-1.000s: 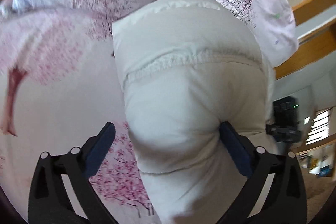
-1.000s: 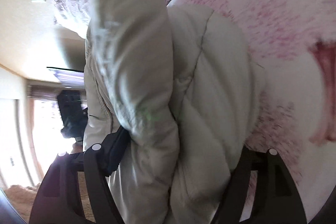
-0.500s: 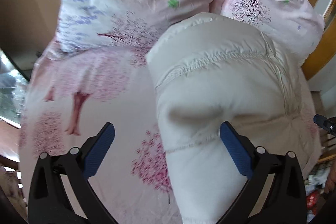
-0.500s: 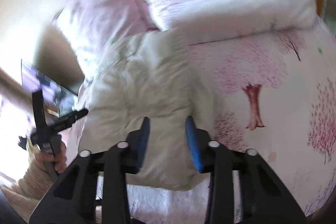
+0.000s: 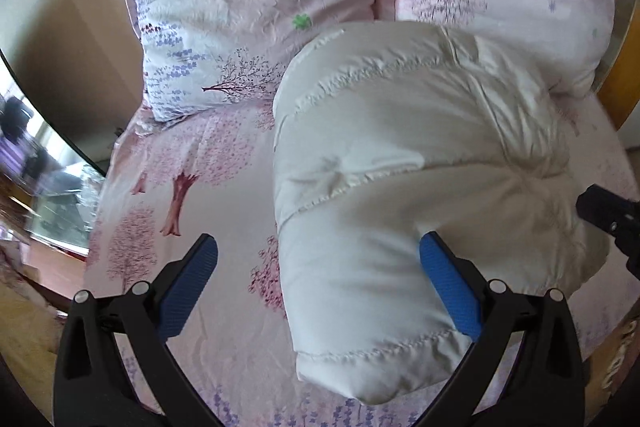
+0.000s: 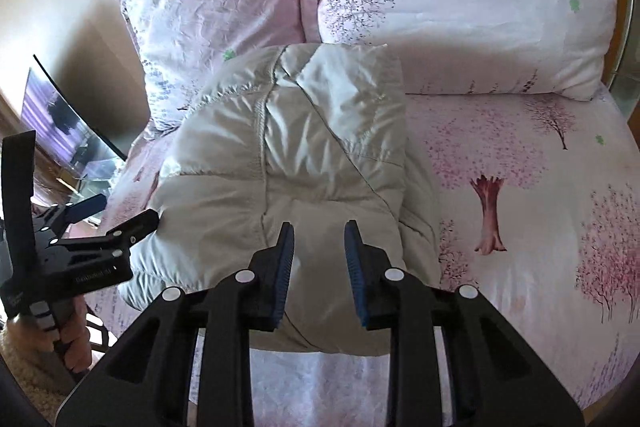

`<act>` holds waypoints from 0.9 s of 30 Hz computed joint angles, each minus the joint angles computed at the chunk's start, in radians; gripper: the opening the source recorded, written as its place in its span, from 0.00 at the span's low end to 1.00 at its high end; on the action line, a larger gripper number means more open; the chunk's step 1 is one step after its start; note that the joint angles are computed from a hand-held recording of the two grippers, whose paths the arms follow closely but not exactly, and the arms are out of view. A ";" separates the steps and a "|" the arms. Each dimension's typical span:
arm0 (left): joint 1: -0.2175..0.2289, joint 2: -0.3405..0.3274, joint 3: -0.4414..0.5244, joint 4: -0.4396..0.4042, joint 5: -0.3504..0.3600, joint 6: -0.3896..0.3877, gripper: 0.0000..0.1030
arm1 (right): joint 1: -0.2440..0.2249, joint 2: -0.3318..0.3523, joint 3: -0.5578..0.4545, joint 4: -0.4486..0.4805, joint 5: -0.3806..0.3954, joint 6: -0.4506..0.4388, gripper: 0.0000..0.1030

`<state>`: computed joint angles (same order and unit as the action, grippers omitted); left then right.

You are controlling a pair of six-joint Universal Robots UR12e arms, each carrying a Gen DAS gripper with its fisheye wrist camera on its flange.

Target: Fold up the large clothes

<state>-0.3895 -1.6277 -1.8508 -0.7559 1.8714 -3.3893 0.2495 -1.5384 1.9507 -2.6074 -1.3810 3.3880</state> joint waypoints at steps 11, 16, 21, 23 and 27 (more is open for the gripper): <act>0.006 -0.007 -0.011 -0.031 -0.082 -0.048 0.98 | 0.025 0.019 0.007 0.081 -0.084 -0.003 0.27; 0.014 -0.019 -0.012 -0.078 -0.162 -0.049 0.98 | 0.024 0.040 0.037 0.085 -0.078 0.021 0.27; -0.006 -0.043 -0.009 -0.084 -0.101 -0.033 0.98 | 0.015 0.042 0.026 0.120 -0.060 0.021 0.27; 0.007 -0.046 -0.009 -0.097 -0.124 -0.059 0.98 | 0.011 0.032 0.020 0.085 -0.056 0.037 0.28; 0.019 -0.042 -0.012 -0.107 -0.150 -0.065 0.98 | -0.006 0.046 -0.012 -0.030 -0.068 0.071 0.29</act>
